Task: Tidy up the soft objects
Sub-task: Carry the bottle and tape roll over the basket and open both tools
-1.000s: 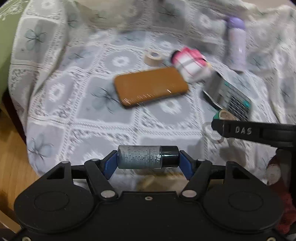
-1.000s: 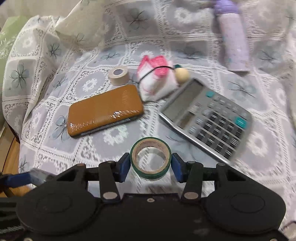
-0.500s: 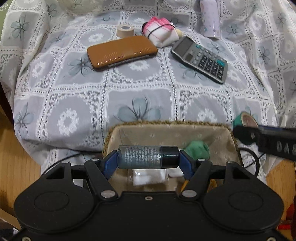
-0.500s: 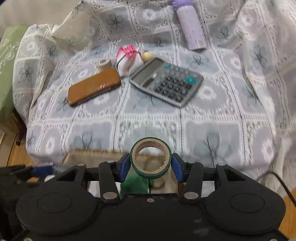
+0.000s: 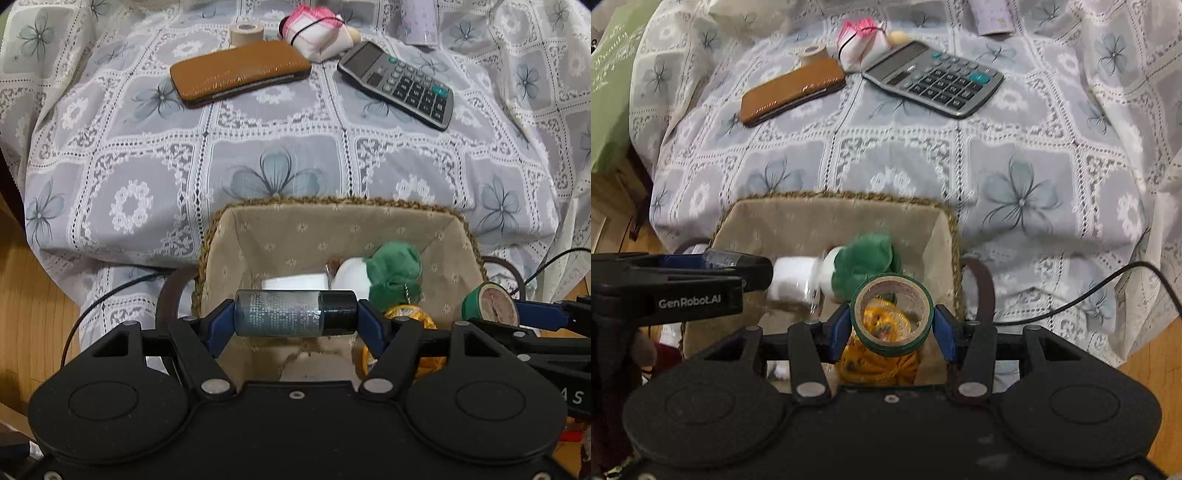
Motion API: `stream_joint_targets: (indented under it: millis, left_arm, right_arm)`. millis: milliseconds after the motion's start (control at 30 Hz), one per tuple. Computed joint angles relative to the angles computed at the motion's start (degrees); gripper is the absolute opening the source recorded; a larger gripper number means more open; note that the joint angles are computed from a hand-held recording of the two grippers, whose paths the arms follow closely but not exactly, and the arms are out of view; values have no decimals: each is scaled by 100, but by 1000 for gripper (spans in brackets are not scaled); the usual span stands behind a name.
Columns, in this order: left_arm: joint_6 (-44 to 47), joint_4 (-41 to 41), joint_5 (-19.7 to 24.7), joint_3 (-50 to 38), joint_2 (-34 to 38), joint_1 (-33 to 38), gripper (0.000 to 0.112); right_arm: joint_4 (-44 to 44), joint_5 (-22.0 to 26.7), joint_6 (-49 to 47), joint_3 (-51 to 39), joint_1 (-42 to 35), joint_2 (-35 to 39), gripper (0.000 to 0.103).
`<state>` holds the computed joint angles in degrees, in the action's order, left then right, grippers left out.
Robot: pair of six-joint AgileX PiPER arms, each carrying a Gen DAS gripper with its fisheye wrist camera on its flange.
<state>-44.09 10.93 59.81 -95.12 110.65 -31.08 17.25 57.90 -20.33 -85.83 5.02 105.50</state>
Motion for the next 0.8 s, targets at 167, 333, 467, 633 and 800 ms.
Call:
stream_joint_targets:
  millis: [167,333,467,633,800]
  left_arm:
    - [-57,1,57,72,-15,1,65]
    - [-81,13,46,123,-46,28,69]
    - [-17,-18,5,106,-35,30,75]
    - [31,-69,17,61,-4,24,76]
    - [10,-33,4,115,-66,28,76]
  right_arm:
    - [53,102,-9,-41,17,31,48]
    - [92,111,8,-152,5,108,48]
    - [133,93,46,-212,5,158,56]
    - [130,90,112,-236,19,178,56]
    - [123,83,127,-236,20,172,56]
